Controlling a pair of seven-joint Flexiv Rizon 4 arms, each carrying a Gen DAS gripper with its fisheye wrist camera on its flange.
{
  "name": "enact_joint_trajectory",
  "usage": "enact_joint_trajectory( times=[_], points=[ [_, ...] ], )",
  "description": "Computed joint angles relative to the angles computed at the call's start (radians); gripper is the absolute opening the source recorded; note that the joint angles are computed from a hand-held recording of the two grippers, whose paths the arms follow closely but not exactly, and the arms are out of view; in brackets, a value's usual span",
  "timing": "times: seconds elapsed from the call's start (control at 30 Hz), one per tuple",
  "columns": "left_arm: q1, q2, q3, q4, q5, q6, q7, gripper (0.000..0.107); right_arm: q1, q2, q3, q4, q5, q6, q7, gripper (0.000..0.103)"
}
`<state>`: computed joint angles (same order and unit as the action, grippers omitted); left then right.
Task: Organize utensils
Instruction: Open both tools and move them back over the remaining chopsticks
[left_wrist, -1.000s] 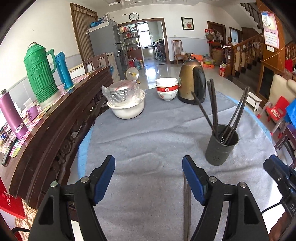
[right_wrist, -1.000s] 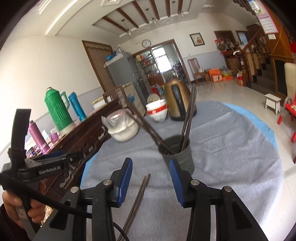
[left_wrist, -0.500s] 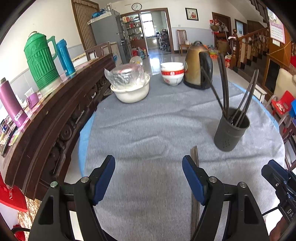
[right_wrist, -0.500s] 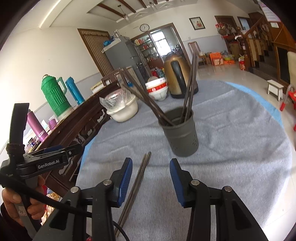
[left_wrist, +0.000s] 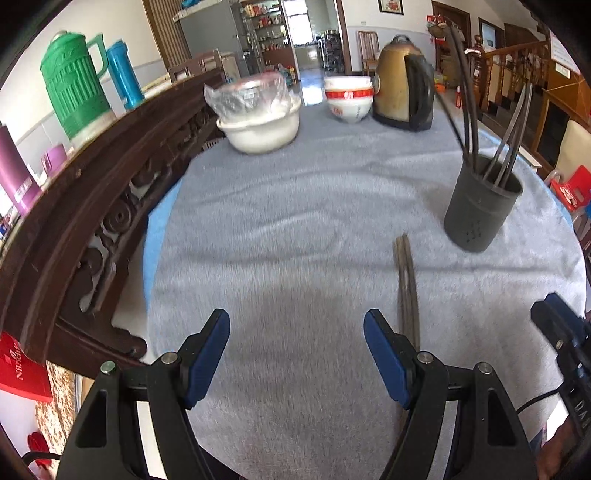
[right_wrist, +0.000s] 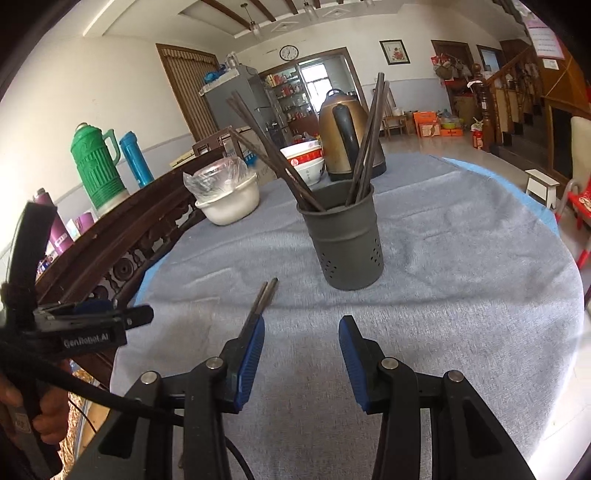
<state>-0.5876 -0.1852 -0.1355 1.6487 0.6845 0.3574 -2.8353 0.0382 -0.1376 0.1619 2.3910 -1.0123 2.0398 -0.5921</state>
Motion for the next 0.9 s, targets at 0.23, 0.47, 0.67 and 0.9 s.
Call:
enact_joint_trajectory(
  times=[0.23, 0.47, 0.67, 0.9],
  points=[
    [-0.013, 0.010, -0.004, 0.078, -0.027, 0.008, -0.053, 0.076, -0.013, -0.030, -0.004, 0.000, -0.037, 0.002, 0.026, 0.046],
    [-0.007, 0.049, -0.018, 0.121, -0.004, -0.003, -0.124, 0.076, 0.088, -0.015, 0.019, 0.032, 0.252, -0.036, -0.178, 0.046],
    [0.000, 0.049, -0.031, 0.111, 0.009, -0.019, -0.123, 0.076, 0.082, -0.010, 0.055, 0.032, 0.307, -0.051, -0.226, 0.046],
    [-0.009, 0.040, -0.037, 0.089, 0.025, -0.039, -0.108, 0.076, 0.037, -0.016, 0.071, 0.024, 0.218, -0.048, -0.172, 0.046]
  ],
)
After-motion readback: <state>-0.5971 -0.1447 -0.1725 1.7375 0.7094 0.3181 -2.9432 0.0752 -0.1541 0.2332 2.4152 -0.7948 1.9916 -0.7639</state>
